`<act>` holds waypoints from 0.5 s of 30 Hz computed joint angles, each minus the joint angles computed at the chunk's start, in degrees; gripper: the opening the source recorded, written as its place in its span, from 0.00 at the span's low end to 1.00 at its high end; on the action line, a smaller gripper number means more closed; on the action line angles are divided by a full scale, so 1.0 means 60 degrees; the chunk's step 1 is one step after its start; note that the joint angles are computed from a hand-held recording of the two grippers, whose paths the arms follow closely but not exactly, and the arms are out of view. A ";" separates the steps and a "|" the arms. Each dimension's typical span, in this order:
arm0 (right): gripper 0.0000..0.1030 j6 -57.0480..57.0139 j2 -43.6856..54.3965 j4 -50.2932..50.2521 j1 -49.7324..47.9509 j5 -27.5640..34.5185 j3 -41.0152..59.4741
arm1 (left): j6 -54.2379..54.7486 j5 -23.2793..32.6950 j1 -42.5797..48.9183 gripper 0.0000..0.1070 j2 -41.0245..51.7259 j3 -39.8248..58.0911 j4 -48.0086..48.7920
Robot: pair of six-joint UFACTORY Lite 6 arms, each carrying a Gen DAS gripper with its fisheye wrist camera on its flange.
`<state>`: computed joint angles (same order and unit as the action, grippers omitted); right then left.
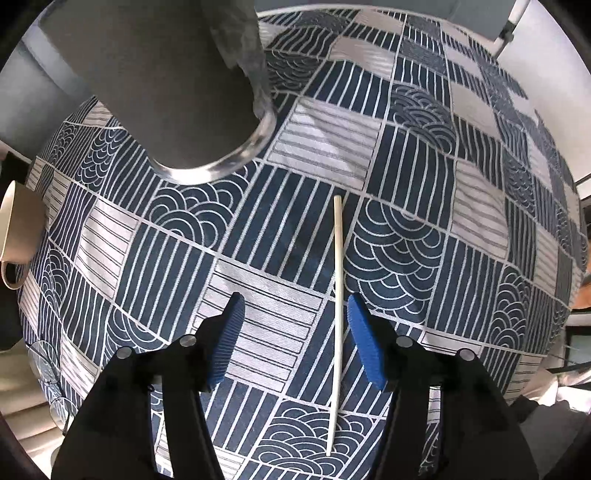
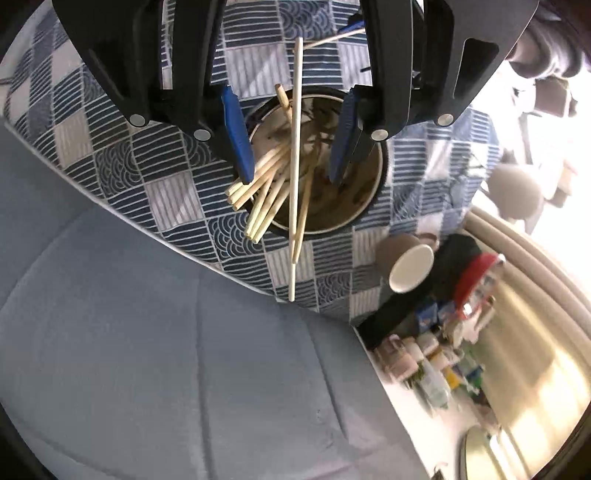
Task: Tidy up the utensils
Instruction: 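Close the left tool on the wooden chopstick while the right tool holds its chopstick, then lift the left tool's chopstick over the black holder while the right tool holds its chopstick above it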
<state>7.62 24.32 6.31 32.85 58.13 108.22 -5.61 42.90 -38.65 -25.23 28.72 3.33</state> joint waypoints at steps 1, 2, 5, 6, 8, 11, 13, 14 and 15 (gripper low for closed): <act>0.39 -0.0023 0.0143 -0.0032 0.0036 0.0081 0.0147 | -0.0440 -0.0053 -0.0229 0.55 0.0080 -0.0044 0.0346; 0.38 0.0046 0.0350 -0.0190 0.0138 0.0248 0.0382 | -0.0890 -0.0166 -0.0497 0.55 0.0307 -0.0022 0.0630; 0.22 0.0277 0.1069 -0.0787 0.0375 0.0758 0.1132 | -0.1140 -0.0444 -0.0661 0.56 0.0629 -0.0037 0.0627; 0.08 0.0357 0.1224 -0.0864 0.0379 0.0815 0.1262 | -0.0931 -0.0469 -0.0576 0.46 0.0685 0.0000 0.0373; 0.04 0.0088 0.1123 -0.0398 0.0199 0.0566 0.1045 | -0.0165 -0.0470 -0.0338 0.15 0.0449 -0.0068 -0.0218; 0.04 -0.0174 0.0654 0.0050 0.0051 0.0205 0.0470 | -0.0073 -0.0461 -0.0449 0.05 0.0367 -0.0135 -0.0358; 0.04 -0.0364 0.0096 0.0466 -0.0157 -0.0107 -0.0115 | 0.0837 -0.0241 0.0344 0.04 0.0306 -0.0143 -0.1206; 0.04 -0.0501 -0.0314 0.0809 -0.0359 -0.0337 -0.0569 | 0.1395 -0.0061 0.0878 0.04 0.0231 -0.0176 -0.1599; 0.04 -0.0575 -0.0542 0.0990 -0.0480 -0.0463 -0.0811 | 0.1903 0.0186 0.1386 0.04 -0.0062 -0.0283 -0.1731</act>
